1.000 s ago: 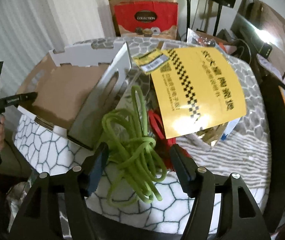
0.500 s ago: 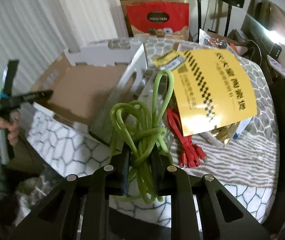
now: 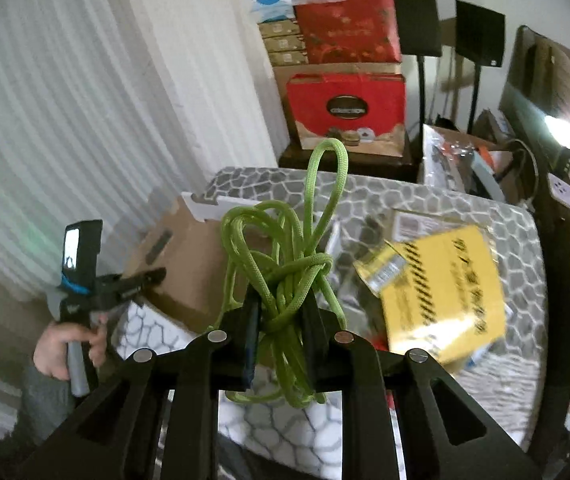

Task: Organize objects
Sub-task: 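Carry the green cable into the box and open the right tool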

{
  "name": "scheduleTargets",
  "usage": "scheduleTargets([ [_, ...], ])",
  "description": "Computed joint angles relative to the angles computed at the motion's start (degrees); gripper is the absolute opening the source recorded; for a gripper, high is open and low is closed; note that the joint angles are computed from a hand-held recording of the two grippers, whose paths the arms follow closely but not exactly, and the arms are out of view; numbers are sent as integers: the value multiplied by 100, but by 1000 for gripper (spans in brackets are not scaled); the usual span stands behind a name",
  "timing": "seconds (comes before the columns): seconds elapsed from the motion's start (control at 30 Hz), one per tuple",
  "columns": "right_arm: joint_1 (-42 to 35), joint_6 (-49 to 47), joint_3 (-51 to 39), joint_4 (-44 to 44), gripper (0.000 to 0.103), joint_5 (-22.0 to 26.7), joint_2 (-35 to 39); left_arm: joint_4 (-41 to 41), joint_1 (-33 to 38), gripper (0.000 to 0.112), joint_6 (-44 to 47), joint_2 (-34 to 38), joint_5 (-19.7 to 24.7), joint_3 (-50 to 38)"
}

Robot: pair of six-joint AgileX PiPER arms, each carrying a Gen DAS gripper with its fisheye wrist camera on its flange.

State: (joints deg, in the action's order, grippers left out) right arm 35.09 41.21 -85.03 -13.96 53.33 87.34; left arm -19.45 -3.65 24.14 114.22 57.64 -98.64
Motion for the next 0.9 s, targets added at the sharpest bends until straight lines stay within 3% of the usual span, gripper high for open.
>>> scheduleTargets([
  [0.23, -467, -448, -324, 1223, 18, -585, 1041, 12, -5, 13, -5, 3, -16, 5],
  [0.37, -413, -234, -528, 1091, 18, -507, 1562, 7, 3, 13, 24, 16, -56, 21],
  [0.47, -235, 147, -731, 438, 21, -145, 1843, 10, 2, 13, 39, 3, -97, 57],
  [0.57, -175, 160, -715, 282, 32, -86, 1811, 21, -5, 13, 13, -1, -116, 70],
  [0.67, -76, 331, -560, 14, 52, -89, 1512, 29, -12, 13, 2, -13, -138, 98],
  [0.9, -186, 350, 22, -253, 53, 74, 615, 29, -16, 13, -4, -21, -148, 110],
])
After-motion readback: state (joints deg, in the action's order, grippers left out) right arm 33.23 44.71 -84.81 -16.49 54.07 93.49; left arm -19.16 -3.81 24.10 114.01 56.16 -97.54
